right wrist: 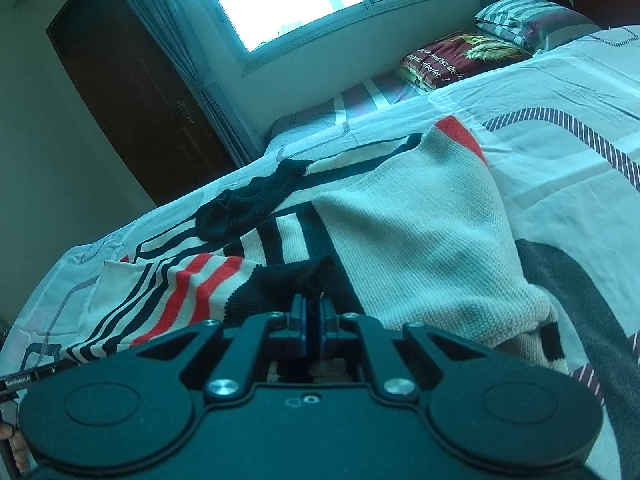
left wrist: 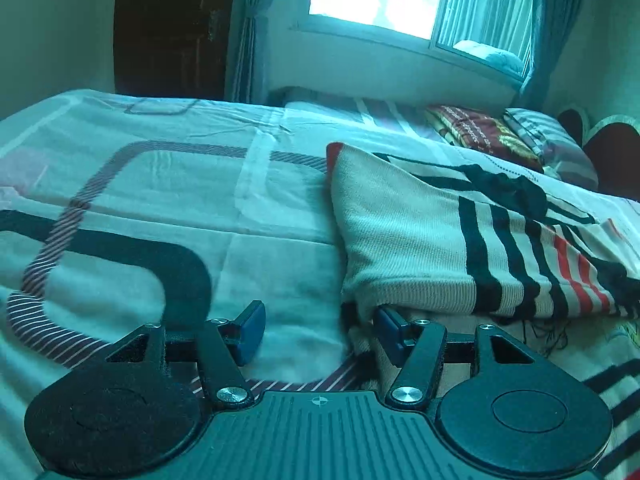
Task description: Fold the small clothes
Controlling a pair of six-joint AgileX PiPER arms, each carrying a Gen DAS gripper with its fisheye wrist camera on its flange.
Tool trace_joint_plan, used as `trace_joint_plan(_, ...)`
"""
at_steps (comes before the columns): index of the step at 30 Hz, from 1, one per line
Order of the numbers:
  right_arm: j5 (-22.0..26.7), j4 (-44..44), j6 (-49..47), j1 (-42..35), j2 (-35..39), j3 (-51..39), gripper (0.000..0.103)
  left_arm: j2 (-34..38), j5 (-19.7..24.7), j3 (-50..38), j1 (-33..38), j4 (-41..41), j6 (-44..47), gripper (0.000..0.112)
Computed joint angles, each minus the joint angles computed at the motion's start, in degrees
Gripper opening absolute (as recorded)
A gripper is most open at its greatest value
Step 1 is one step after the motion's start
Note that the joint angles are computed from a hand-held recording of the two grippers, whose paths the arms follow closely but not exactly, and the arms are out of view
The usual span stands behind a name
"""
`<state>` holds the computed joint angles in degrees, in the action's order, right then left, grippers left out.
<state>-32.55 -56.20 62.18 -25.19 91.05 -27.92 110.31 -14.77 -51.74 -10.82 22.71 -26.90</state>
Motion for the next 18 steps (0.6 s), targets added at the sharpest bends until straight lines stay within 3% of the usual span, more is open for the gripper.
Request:
trace_joint_plan(3,-0.47,-1.75,0.70,-0.90,-1.09,-0.21,0.007,-3.41,-2.84,3.28,-0.25,-7.82,8.16,0.060)
trace_joint_plan(6,-0.10,-2.88,1.58,-1.01,-0.92,-0.77,0.007,-4.31,-4.54,1.85,-0.25,-3.13,0.89,0.060)
trace_joint_plan(8,0.56,-2.45,1.47,-0.54,-0.89,-0.86,0.007,-2.89,-2.16,-1.51,-1.71,-1.29,-0.67,0.060)
trace_joint_plan(11,1.37,-1.76,1.10,-0.14,-0.84,-0.71,0.007,2.79,5.96,-8.19,-4.19,-6.31,5.22,0.060)
trace_joint_plan(14,3.27,-2.63,1.06,0.50,-0.26,-1.16,0.007,5.44,3.56,-7.90,-3.24,-1.40,1.16,0.065)
trace_joint_plan(17,3.76,-3.47,1.74,0.01,-1.84,-0.95,0.008,3.66,4.17,-8.03,-2.47,3.44,-3.38,0.065)
trace_joint_plan(18,3.15,0.25,-1.51,-0.33,-3.25,0.11,0.015,3.20,3.42,-8.18,-2.17,2.94,-2.42,0.065)
